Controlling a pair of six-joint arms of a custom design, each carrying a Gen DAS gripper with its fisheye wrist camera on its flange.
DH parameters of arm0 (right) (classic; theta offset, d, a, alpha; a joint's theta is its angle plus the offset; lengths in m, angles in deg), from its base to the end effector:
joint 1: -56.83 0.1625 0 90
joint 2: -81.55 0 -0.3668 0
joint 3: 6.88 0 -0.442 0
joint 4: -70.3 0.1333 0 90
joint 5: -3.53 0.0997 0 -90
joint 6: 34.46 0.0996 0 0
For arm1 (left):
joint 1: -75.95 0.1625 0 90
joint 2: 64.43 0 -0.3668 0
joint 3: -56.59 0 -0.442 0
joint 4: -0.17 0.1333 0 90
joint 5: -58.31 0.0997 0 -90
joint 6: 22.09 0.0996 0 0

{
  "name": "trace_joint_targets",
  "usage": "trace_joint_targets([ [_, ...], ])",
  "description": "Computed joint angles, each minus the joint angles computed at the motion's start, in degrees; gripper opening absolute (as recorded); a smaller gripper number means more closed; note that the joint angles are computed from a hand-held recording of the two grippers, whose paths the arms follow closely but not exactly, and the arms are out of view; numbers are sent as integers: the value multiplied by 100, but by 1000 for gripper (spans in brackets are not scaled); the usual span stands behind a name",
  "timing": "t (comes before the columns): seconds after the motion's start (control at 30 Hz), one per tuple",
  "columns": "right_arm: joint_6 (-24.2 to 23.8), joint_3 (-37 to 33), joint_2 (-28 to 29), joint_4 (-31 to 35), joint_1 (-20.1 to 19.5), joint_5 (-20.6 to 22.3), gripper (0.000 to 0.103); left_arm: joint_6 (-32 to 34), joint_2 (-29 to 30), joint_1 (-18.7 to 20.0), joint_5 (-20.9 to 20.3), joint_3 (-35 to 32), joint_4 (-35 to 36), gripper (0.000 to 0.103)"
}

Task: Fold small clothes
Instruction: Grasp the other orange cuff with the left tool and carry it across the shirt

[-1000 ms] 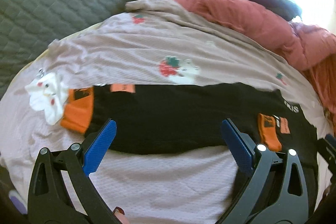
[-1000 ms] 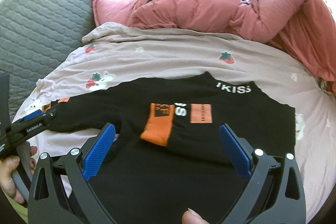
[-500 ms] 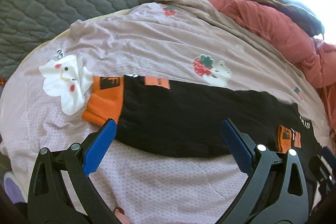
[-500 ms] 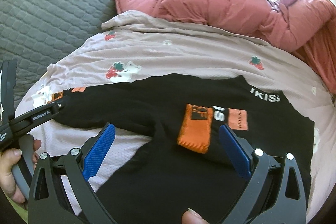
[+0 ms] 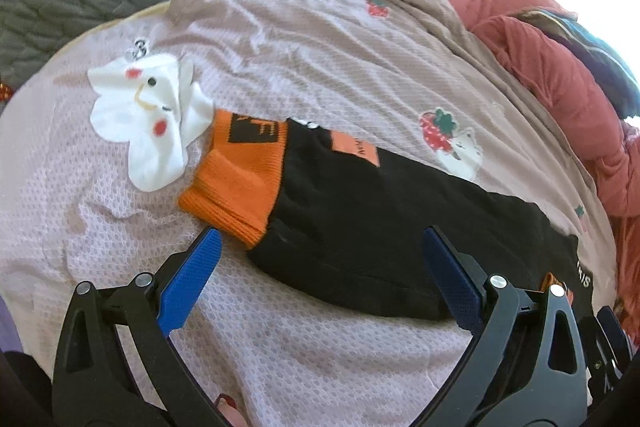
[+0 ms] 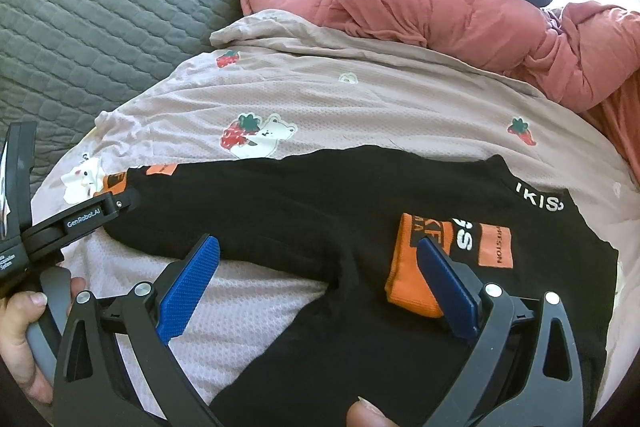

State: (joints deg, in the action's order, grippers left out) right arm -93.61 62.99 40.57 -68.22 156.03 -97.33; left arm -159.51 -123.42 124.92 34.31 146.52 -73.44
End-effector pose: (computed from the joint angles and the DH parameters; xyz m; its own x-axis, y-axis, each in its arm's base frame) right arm 0.2395 -0.7622 0.1309 -0.3730 -0.8467 0.3794 -0.9182 0.3956 -0.0199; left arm -0.2285 -0.6043 0.1489 -0.3998 -0.9157 -0.0416 -0.2369 0.1470 -0.9604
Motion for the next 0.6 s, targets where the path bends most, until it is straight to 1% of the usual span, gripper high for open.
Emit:
trace_joint_targets([
  [0.1, -1, -50, 94, -46, 16, -35, 98, 65, -118, 57, 66, 196, -340, 93],
  [0.17, 44, -68, 124, -23, 11, -14, 98, 58, -194, 89, 165, 328, -532, 91],
  [0.2, 66, -77, 134, -9, 3, -3, 98, 41, -204, 99, 177, 338, -540, 84],
  [0.23, 96, -89, 153, 2, -12, 13, 98, -25, -197, 128, 155, 310, -468, 74],
  [0.27, 114, -101, 170, 4, -23, 7, 98, -96, -176, 154, 126, 257, -357, 68],
  [0.3, 129, -115, 187, 9, -28, -13, 98, -182, -143, 183, 83, 183, -205, 58],
  [0.33, 158, -139, 210, 28, -40, -51, 98, -214, -122, 214, 64, 137, -139, 51],
  [0.37, 179, -153, 218, 47, -54, -59, 98, -141, -135, 235, 94, 158, -233, 48],
  [0.4, 200, -173, 228, 62, -69, -64, 98, -113, -133, 245, 123, 153, -252, 38],
  [0.43, 231, -198, 240, 68, -83, -85, 98, -217, -78, 243, 137, 47, -31, 27],
  [0.47, 264, -213, 243, 74, -96, -93, 98, -309, -47, 227, 177, -17, 137, 21],
  [0.5, 297, -233, 246, 85, -110, -84, 98, -310, -67, 194, 299, 14, 131, 9],
  [0.53, 340, -264, 248, 95, -132, -67, 98, -255, -130, 138, 505, 119, 2, 9],
  [0.6, 428, -332, 239, 132, -181, -12, 98, -462, -141, 37, 831, 109, 260, 9],
])
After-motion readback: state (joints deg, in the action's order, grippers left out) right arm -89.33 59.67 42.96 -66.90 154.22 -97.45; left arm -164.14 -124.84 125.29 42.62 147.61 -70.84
